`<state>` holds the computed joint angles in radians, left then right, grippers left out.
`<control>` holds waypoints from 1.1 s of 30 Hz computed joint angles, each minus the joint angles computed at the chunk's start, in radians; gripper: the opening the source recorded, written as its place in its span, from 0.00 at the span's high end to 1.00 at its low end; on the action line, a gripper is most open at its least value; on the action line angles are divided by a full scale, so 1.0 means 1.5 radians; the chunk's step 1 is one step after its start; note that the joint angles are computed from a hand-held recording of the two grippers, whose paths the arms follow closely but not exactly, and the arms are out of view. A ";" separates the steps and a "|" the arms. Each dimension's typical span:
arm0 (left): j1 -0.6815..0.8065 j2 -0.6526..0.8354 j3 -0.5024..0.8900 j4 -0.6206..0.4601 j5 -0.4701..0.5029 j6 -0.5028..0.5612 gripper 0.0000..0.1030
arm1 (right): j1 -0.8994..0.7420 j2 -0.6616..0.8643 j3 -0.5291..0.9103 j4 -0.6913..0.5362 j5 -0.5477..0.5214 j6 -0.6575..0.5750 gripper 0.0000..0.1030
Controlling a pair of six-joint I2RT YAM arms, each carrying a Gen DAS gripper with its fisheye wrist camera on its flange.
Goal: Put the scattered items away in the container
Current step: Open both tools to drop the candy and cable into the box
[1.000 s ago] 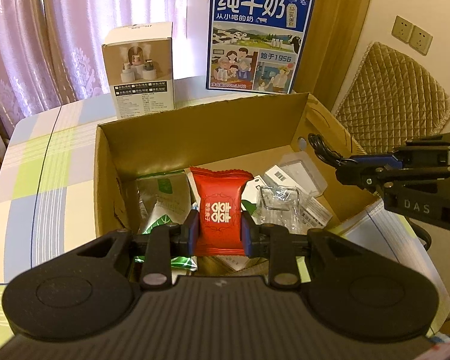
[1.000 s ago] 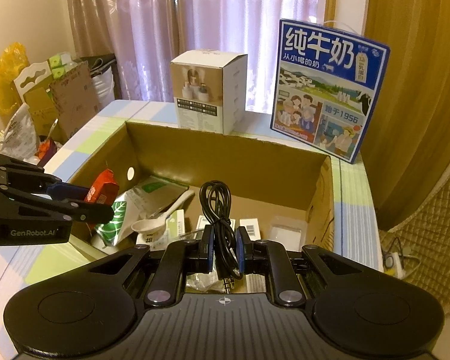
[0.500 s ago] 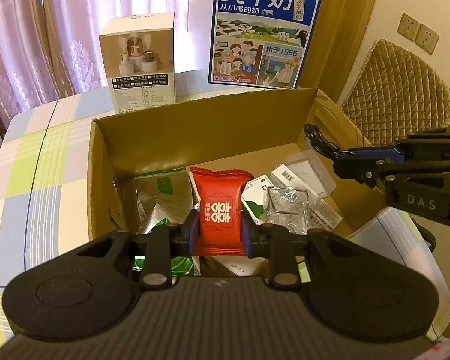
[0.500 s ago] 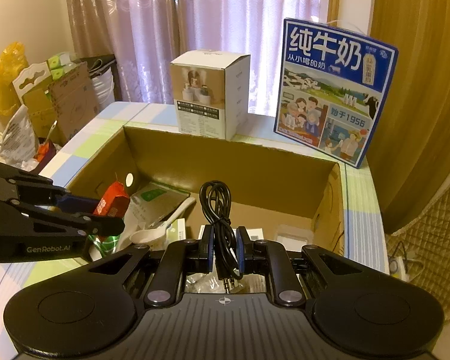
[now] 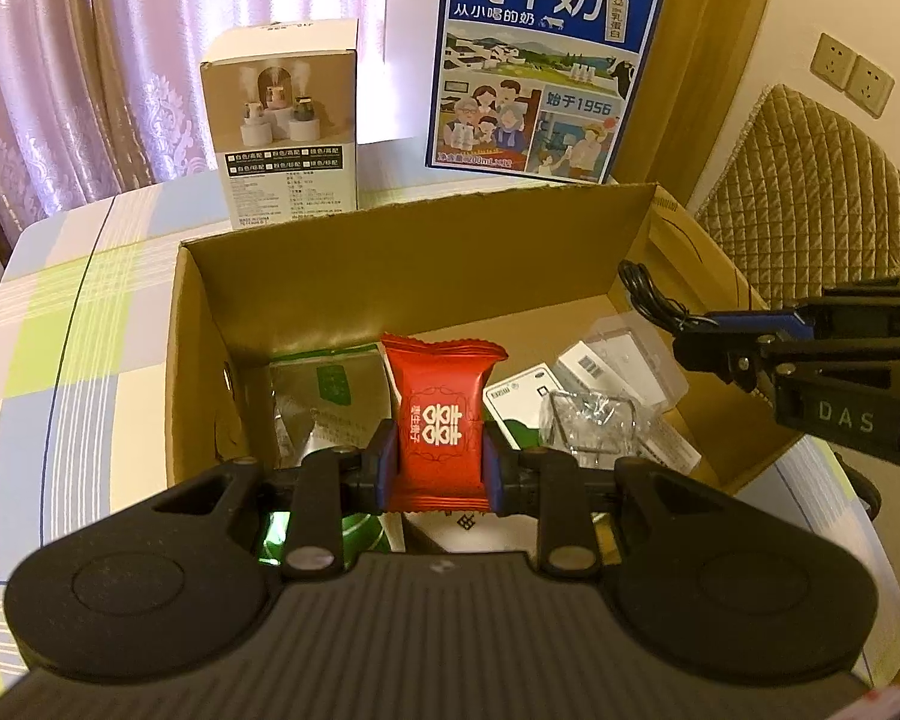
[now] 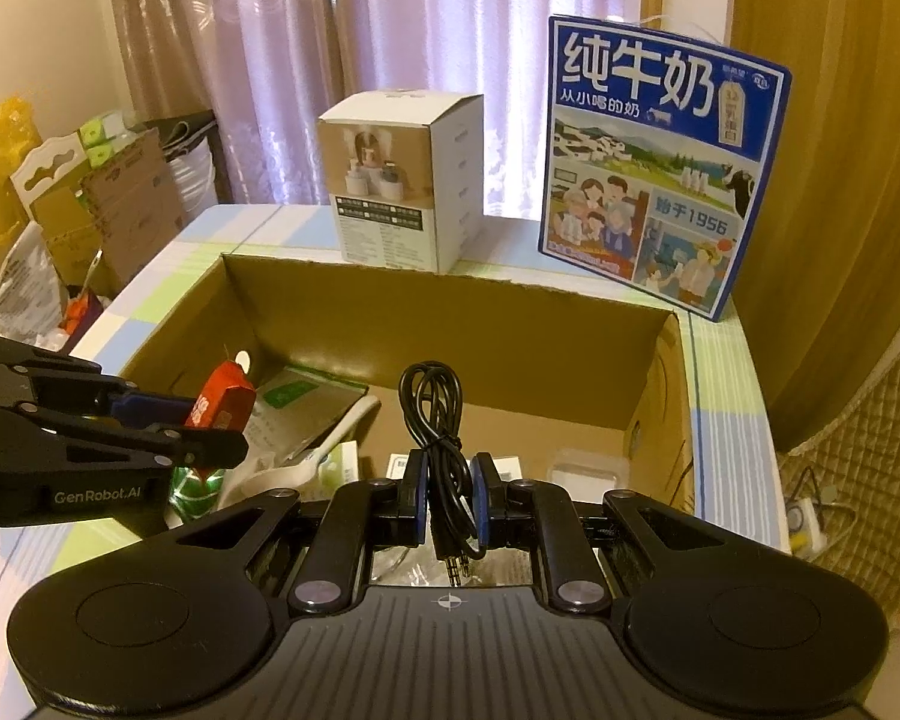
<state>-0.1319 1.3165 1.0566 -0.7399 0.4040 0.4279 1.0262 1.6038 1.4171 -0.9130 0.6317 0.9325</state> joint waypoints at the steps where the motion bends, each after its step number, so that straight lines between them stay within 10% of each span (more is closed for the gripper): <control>1: -0.002 0.003 0.002 0.003 0.000 -0.003 0.77 | -0.002 0.000 -0.001 0.002 0.000 -0.001 0.89; 4: -0.010 0.011 0.005 0.019 -0.003 -0.019 0.76 | -0.008 0.001 -0.004 0.009 -0.003 -0.002 0.89; 7: -0.011 0.010 0.002 0.042 -0.005 -0.047 0.45 | -0.010 0.000 -0.009 0.011 -0.005 0.001 0.89; 28: 0.069 -0.021 -0.007 0.012 0.040 0.004 0.45 | -0.017 0.040 0.029 0.044 -0.007 -0.030 0.89; 33: 0.083 -0.024 -0.005 0.006 0.045 0.011 0.43 | -0.031 0.024 -0.007 0.155 0.007 -0.078 0.82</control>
